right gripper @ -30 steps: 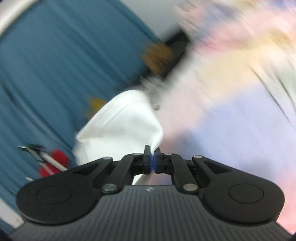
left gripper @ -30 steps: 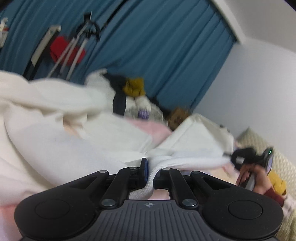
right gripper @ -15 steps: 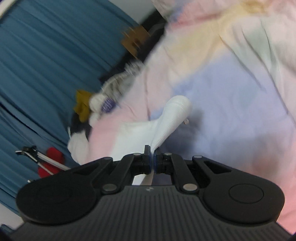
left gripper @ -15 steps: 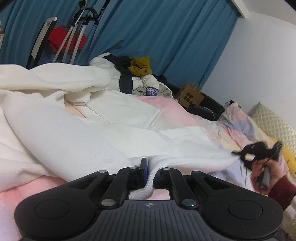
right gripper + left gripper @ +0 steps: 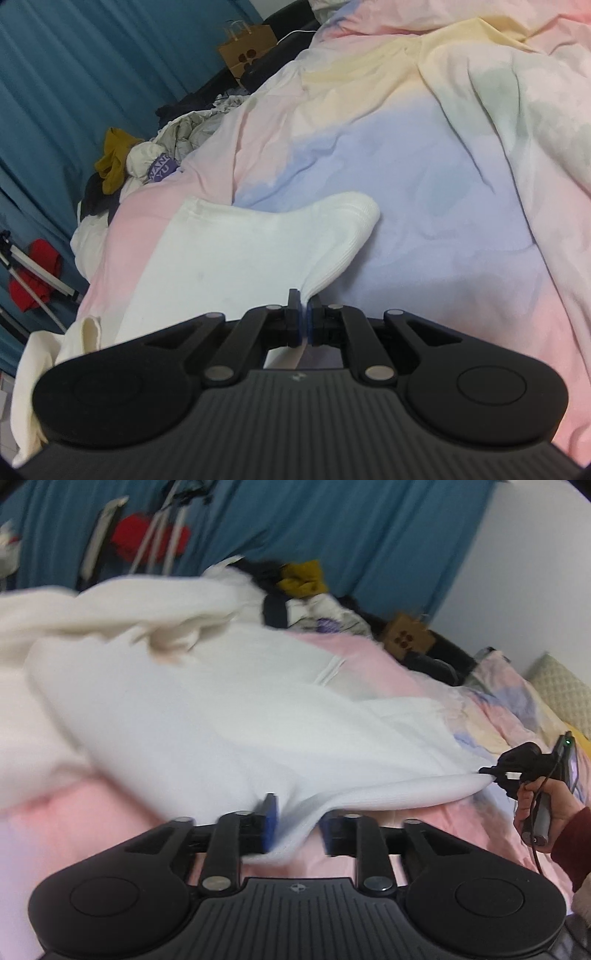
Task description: Fold clothes
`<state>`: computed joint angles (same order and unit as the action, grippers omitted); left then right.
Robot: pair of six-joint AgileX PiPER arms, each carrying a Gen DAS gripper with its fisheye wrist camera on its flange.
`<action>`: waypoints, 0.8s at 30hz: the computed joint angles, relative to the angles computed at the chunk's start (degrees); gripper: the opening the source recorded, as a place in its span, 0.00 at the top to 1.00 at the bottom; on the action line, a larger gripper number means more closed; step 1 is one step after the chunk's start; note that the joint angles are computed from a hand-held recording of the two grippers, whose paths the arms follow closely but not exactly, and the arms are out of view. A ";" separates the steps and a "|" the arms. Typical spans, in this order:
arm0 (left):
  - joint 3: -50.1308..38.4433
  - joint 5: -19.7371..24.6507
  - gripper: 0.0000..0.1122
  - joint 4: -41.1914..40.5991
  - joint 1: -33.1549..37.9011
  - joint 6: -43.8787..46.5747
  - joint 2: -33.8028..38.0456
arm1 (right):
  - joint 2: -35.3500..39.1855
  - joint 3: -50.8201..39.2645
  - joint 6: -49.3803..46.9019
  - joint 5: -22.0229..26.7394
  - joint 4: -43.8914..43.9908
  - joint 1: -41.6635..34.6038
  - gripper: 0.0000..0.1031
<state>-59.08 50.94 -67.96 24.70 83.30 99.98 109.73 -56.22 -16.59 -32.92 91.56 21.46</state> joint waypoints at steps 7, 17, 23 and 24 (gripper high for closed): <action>-3.26 6.08 0.28 6.44 7.45 -20.90 1.21 | -1.39 2.80 5.18 1.23 -3.01 -0.39 0.95; -16.41 9.36 0.26 -5.89 21.85 -53.44 19.82 | -1.30 3.07 12.66 -1.66 -8.16 -0.03 0.95; -22.33 4.99 0.27 -11.51 20.22 -56.68 23.81 | -0.77 2.87 13.72 -2.71 -8.87 0.17 0.95; -24.17 4.34 0.31 -10.94 19.68 -57.08 24.43 | -0.68 2.83 13.60 -2.78 -8.95 0.17 0.95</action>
<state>-83.25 55.28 -78.90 44.39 26.21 124.41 109.05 -53.39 -2.99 -35.71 82.61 21.63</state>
